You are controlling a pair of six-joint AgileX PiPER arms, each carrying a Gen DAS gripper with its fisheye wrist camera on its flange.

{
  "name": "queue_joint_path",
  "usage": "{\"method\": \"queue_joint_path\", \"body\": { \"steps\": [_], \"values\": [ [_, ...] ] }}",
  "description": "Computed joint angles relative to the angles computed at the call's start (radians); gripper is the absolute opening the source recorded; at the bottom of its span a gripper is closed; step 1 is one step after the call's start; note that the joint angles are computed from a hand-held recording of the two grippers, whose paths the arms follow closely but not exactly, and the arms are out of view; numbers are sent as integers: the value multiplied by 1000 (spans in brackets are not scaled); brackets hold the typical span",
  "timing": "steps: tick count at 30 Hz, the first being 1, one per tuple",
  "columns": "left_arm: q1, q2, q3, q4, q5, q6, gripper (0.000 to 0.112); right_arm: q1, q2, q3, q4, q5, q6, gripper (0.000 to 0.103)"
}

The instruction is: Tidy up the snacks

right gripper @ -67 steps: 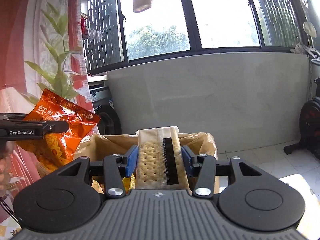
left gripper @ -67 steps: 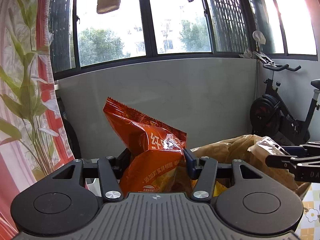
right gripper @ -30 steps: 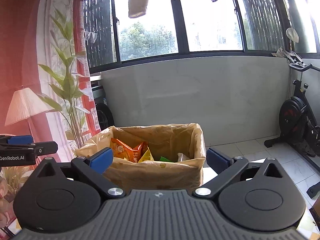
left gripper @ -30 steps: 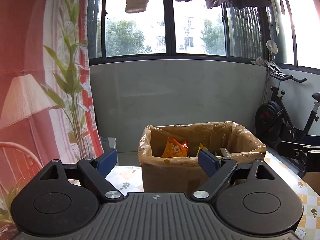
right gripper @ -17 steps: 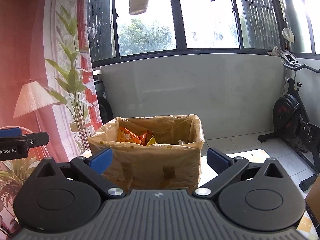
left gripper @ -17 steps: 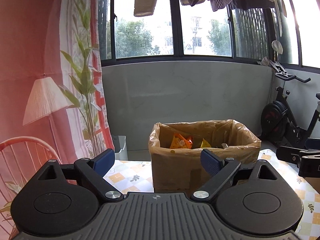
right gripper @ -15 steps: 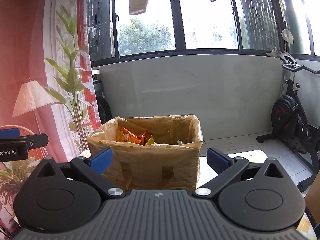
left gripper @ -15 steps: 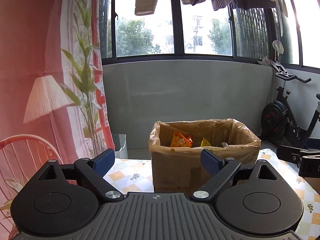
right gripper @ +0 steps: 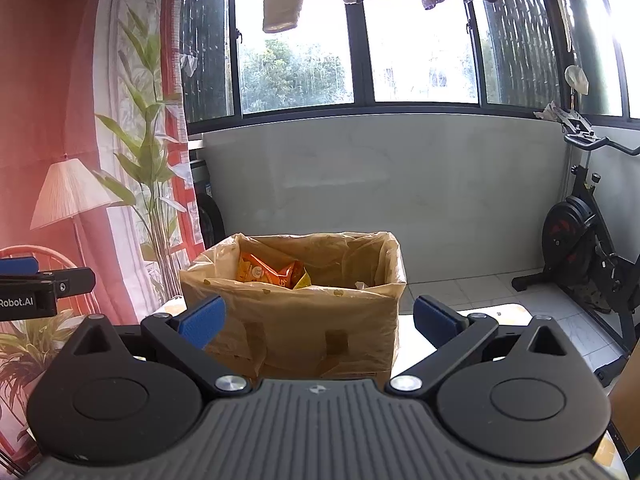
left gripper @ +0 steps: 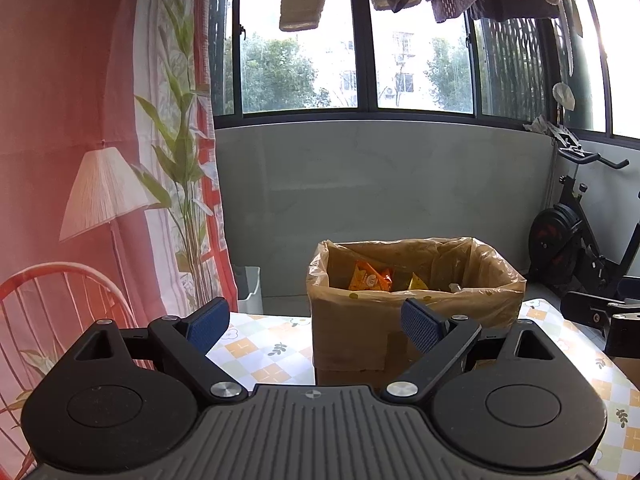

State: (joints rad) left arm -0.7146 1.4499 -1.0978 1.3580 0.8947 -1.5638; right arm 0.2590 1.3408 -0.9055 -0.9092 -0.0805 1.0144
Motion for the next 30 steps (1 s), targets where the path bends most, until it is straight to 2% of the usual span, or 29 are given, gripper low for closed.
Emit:
{"method": "queue_joint_path", "body": {
  "steps": [4, 7, 12, 14, 16, 27, 30],
  "values": [
    [-1, 2, -2, -7, 4, -4, 94, 1, 1, 1, 17, -1, -16, 102],
    [-3, 5, -9, -20, 16, -2, 94, -1, 1, 0, -72, -3, 76, 102],
    [-3, -3, -4, -26, 15, -11, 94, 6, -5, 5, -9, -3, 13, 102],
    [0, -4, -8, -36, 14, -4, 94, 7, -7, 4, -43, 0, 46, 102],
    [7, -9, -6, -37, 10, -8, 94, 6, -8, 5, 0, -4, 3, 102],
    [28, -26, 10, -41, -13, -45, 94, 19, -1, -12, -19, 10, 15, 102],
    [36, -28, 14, -51, -23, -45, 94, 21, 6, -15, -112, 11, 107, 102]
  ]
}}
